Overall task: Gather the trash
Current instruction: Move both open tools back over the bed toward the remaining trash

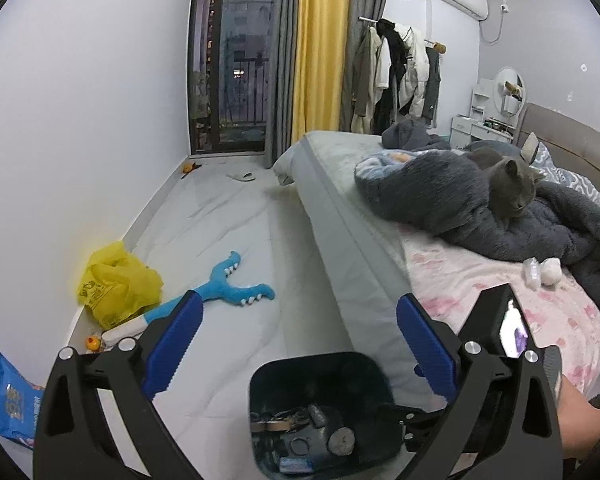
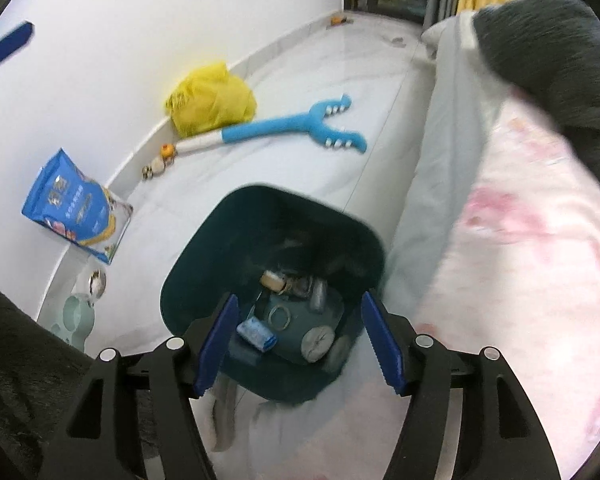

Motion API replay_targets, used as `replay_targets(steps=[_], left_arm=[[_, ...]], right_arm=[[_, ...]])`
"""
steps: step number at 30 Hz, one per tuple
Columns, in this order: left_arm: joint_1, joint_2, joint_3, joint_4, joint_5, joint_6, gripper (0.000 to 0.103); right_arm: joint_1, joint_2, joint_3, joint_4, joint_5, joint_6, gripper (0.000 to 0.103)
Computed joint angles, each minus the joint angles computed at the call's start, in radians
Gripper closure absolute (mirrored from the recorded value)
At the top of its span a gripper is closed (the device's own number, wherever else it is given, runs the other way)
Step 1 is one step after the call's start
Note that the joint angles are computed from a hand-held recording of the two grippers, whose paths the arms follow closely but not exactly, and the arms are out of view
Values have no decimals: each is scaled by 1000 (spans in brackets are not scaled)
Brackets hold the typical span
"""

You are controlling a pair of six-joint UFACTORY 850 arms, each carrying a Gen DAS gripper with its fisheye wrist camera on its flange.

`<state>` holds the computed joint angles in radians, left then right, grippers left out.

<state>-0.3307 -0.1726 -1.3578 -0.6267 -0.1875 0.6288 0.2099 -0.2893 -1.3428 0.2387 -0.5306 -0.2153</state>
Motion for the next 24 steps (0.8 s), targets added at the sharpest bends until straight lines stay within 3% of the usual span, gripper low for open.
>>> replay_targets(steps=[6,15,18,24], left_arm=[[-45,-15,-28,44,12,-60,4],[-119,-55,-84,248,9,-274,4],[-135,-77,-112,178,-23,-202,4],[-178,-124,-168,277,-46,-278,4]], right_arm=[[-61,84,63,38,77,-59,33],[-165,176,134,60,147,-112,30],[-206,193,145,63,160,-131,29],[-273,216,165,121,165,-204,29]])
